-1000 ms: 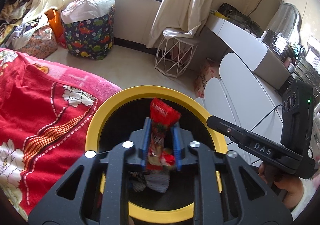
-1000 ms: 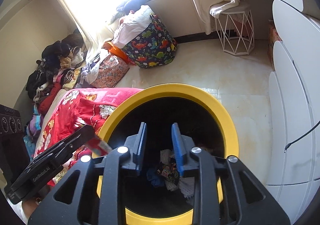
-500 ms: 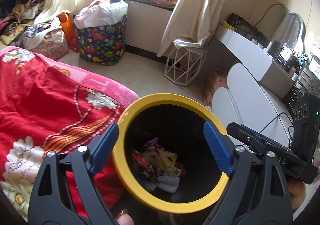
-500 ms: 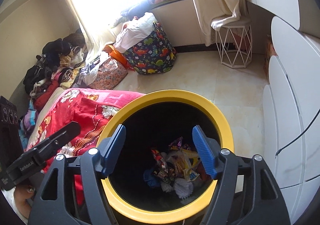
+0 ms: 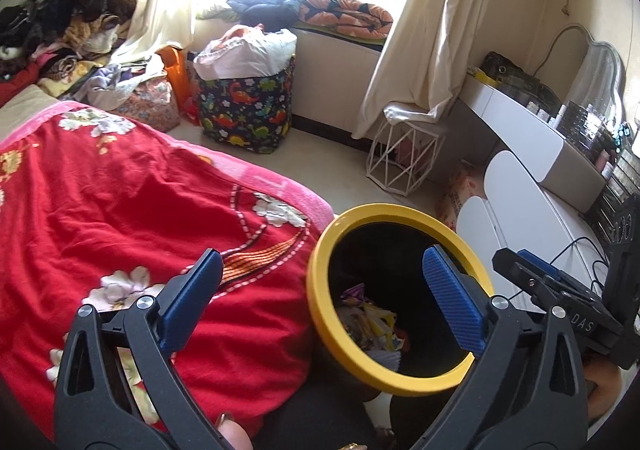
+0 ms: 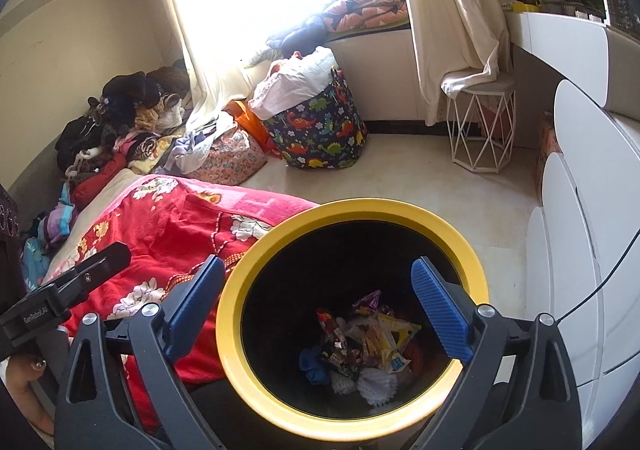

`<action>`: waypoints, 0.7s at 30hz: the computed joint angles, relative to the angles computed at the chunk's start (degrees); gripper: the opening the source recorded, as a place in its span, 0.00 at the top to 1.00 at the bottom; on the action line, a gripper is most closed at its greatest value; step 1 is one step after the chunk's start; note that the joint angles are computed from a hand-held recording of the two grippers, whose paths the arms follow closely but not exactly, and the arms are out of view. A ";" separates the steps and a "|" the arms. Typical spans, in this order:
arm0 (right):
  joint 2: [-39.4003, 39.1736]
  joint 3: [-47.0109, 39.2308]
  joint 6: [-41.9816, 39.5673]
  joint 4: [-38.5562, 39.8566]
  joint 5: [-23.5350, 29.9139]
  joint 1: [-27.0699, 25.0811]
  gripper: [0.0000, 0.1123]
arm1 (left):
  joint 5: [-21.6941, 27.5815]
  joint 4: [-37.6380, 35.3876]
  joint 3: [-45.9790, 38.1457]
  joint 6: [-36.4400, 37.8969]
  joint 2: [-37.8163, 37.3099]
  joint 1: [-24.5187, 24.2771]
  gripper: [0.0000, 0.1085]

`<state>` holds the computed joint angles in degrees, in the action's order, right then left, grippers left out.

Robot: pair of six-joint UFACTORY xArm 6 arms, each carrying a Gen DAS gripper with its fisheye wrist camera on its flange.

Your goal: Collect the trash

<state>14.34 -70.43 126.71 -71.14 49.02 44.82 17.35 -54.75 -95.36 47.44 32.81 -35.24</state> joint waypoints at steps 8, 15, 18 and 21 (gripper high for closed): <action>5.17 -6.77 0.56 -3.66 11.11 5.90 0.14 | -9.14 -13.45 7.78 14.34 -5.85 0.02 0.15; 11.33 -13.55 -1.83 -7.49 22.67 11.35 0.14 | -14.41 -38.98 10.59 40.99 -10.05 -0.46 0.15; 13.27 -15.43 -2.42 -8.83 26.63 13.02 0.14 | -14.42 -46.07 11.26 48.29 -11.30 -0.19 0.15; 13.84 -15.88 -2.75 -10.09 29.59 13.95 0.14 | -14.23 -50.34 11.53 52.16 -11.82 0.18 0.15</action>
